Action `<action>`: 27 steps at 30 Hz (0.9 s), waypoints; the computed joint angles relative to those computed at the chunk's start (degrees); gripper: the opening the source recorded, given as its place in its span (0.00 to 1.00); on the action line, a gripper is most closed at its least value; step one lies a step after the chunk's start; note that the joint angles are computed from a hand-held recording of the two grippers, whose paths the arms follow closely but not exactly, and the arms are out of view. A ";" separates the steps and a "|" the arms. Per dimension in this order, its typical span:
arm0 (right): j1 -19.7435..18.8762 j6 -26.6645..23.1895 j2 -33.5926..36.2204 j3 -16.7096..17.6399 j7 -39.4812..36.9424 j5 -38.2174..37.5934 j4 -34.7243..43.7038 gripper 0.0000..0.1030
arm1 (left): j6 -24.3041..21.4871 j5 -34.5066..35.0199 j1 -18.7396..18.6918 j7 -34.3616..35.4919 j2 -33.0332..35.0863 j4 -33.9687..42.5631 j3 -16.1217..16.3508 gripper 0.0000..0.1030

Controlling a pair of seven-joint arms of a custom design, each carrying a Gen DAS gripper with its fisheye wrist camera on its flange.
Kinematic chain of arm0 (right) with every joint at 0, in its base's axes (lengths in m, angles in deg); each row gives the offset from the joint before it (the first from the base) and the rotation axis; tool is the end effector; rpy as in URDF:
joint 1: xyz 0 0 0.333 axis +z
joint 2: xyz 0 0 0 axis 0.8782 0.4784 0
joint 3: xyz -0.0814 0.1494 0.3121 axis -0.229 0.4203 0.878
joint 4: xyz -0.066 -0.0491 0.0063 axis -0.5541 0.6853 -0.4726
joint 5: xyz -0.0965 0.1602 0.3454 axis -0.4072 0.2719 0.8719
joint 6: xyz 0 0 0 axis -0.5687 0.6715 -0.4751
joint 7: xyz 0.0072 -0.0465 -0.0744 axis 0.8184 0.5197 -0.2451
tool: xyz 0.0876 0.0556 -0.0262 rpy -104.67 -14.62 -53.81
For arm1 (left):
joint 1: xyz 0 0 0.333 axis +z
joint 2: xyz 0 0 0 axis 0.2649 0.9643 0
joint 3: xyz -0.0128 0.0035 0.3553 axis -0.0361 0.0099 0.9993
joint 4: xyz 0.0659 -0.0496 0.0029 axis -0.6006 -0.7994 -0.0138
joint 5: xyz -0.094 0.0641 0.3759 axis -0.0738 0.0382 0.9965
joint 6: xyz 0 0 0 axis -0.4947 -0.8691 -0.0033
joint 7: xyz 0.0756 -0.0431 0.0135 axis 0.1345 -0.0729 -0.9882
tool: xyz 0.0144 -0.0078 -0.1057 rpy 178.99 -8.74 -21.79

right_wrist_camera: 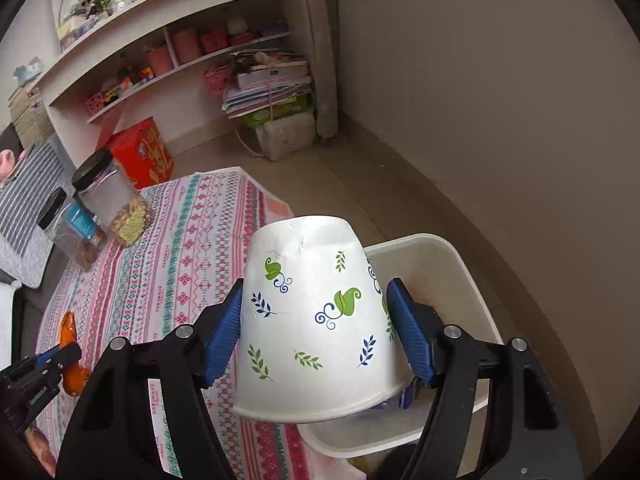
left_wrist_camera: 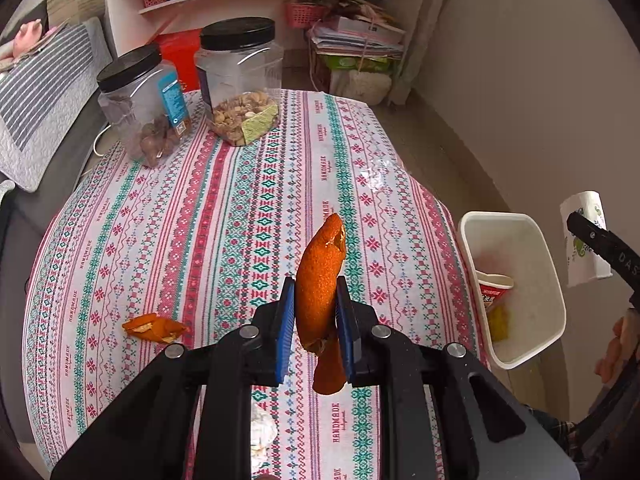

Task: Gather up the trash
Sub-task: 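Drop the paper cup with the right tool while the left tool drops the orange peel into the wastebasket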

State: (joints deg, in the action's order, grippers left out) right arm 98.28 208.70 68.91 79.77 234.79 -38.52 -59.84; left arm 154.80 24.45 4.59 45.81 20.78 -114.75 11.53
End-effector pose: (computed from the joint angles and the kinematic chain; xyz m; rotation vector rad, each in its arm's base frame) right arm 0.6499 0.4777 0.4220 -1.6483 1.9131 -0.6055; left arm 0.6127 -0.2470 0.4024 -2.0264 1.8350 -0.6230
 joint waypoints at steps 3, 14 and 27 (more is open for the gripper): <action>-0.41 -0.74 -1.90 -0.78 2.09 -0.32 -2.96 0.65 | -1.08 -0.31 -0.74 0.99 1.41 2.11 -0.79 0.19; -3.46 -1.50 -9.64 -0.81 12.67 -3.44 -14.69 0.80 | -5.45 -2.85 -5.60 5.51 9.75 15.08 -3.23 0.19; -6.36 -1.83 -16.31 0.10 26.47 -9.87 -24.01 0.89 | -11.21 -6.63 -12.11 12.90 20.13 31.94 -4.80 0.20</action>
